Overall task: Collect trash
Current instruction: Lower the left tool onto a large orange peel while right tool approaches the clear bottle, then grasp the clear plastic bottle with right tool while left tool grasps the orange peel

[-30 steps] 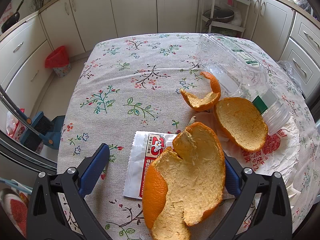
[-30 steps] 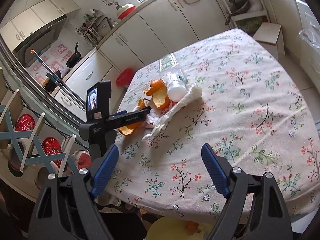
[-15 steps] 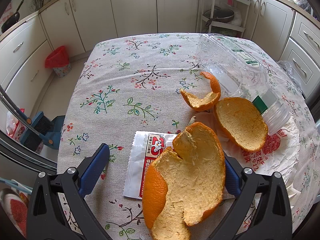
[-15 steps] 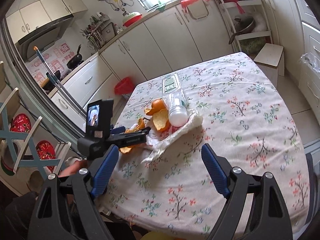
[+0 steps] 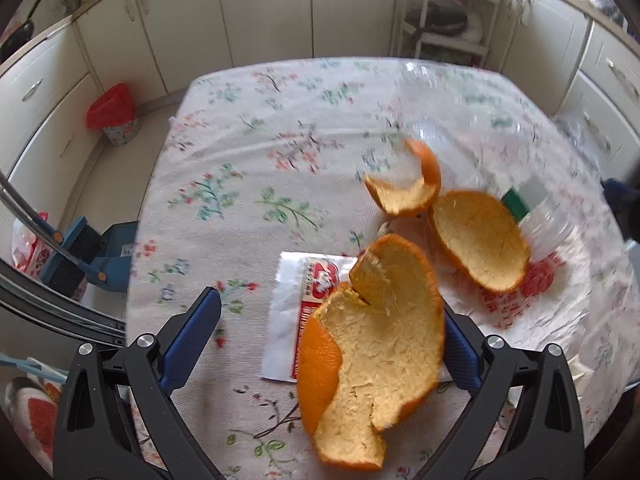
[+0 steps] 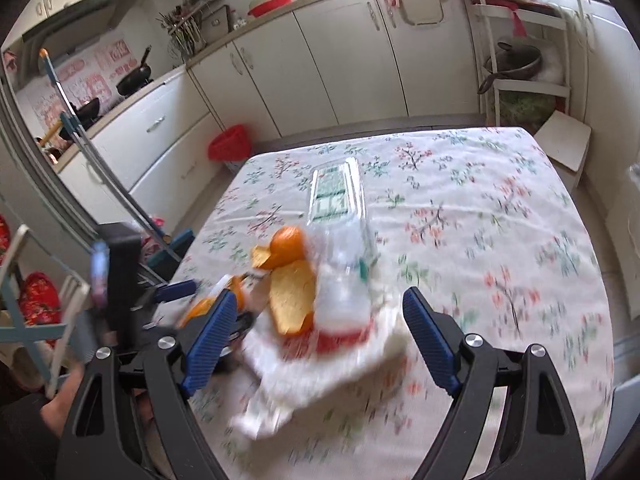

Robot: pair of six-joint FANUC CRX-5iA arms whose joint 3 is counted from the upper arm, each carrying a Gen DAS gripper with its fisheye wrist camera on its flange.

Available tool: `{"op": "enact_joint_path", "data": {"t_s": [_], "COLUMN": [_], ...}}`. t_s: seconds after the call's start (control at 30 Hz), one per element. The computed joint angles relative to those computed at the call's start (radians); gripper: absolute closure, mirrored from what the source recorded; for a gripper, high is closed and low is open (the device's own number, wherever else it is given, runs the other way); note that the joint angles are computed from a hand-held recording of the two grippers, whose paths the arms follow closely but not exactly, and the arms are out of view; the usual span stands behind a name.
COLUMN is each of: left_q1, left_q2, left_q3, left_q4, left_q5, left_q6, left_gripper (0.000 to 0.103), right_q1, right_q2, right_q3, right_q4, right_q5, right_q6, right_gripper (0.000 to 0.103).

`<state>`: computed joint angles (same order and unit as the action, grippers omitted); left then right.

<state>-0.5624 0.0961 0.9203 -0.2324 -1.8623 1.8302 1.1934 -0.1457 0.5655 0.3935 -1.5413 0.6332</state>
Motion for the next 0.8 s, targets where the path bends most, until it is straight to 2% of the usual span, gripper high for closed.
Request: {"op": "enact_joint_path", "data": {"t_s": [0.1,0.2,0.4,0.7,0.77,0.8], "left_q1": [0.031,0.047,0.083,0.122,0.132,0.131], "left_q2": [-0.037,-0.053,-0.074,-0.115,-0.118,-0.117], "left_q3": [-0.015,-0.027,-0.077,-0.141,-0.158,-0.158], "left_q4": [0.046,0.081,0.176,0.27,0.297,0.296], "left_q5": [0.043,0.043,0.033,0.058,0.057,0.052], "left_q6": [-0.004,-0.023,-0.019,0.073,0.077,0.073], "left_gripper": [0.008,0.008,0.02,0.051,0.064,0.067], "right_q1": [-0.053,-0.097,-0.153,-0.172,-0.18,-0.188], "right_q2": [0.048,0.089,0.151,0.196,0.205,0.21], "right_q3": [0.04,0.068,0.113,0.161,0.174,0.181], "right_q4": [-0.015,-0.036,-0.087,-0.108,-0.128,-0.141], "right_q5": [0.0,-0.005,-0.032,-0.041,-0.052,-0.057], "right_q6": [0.058,0.1,0.144,0.169,0.178,0.186], "right_gripper": [0.022,0.022,0.022,0.022,0.03,0.034]}}
